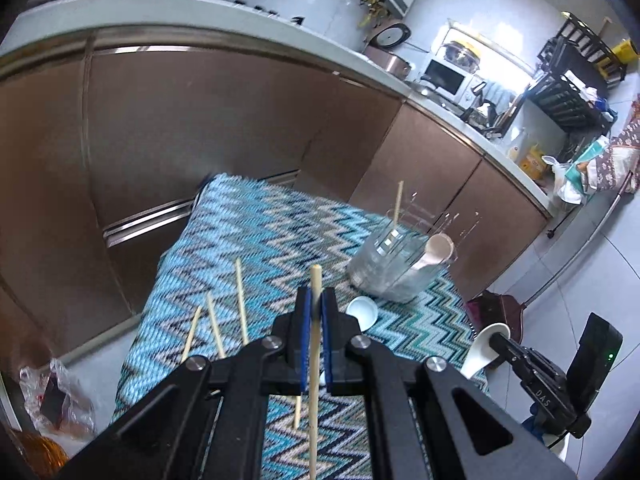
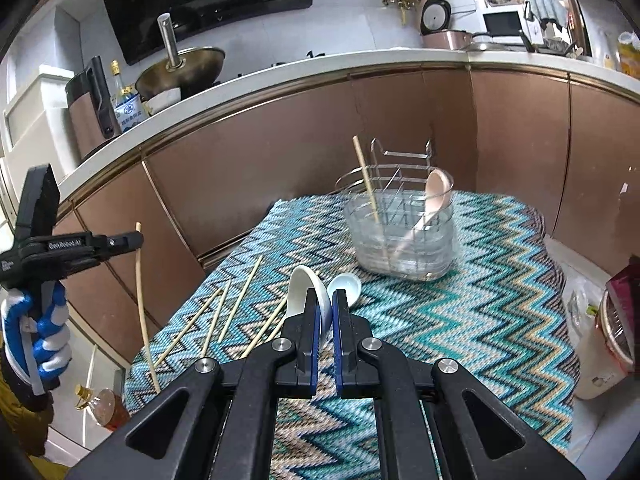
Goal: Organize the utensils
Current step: 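Lower the white spoon into the holder with the right tool while the left tool lowers the chopstick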
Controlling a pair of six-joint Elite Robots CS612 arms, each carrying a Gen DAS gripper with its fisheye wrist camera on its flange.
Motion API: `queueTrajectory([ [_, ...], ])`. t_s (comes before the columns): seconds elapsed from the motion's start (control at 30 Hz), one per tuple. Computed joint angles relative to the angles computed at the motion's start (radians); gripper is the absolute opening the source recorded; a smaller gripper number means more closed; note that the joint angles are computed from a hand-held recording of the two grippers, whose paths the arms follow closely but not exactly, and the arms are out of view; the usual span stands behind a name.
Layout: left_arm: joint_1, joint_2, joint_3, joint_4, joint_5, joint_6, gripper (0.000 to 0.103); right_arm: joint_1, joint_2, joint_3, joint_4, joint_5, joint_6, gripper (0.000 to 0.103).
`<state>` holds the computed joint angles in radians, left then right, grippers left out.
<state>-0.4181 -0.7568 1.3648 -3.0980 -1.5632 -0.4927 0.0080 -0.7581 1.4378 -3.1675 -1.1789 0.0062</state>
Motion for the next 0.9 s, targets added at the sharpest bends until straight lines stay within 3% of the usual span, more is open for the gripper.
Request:
queueTrajectory([
  [0.2, -0.006, 0.034, -0.109, 0.006, -0.018, 0.038, 0.005, -0.004, 0.011, -0.048, -0.035, -0.063, -0.009, 0.006],
  [0.43, -0.014, 0.110, -0.306, -0.013, -0.036, 0.078, 0.005, -0.013, 0.053, -0.161, -0.093, -0.126, 0.009, 0.006],
  [0.7, -0.020, 0.242, -0.578, 0.023, -0.041, 0.083, 0.005, -0.023, 0.117, -0.294, -0.113, -0.143, 0.030, 0.006],
  [0.9, -0.032, 0.359, -0.790, 0.068, 0.010, 0.068, 0.005, -0.022, 0.161, -0.364, -0.117, -0.166, 0.020, 0.006],
])
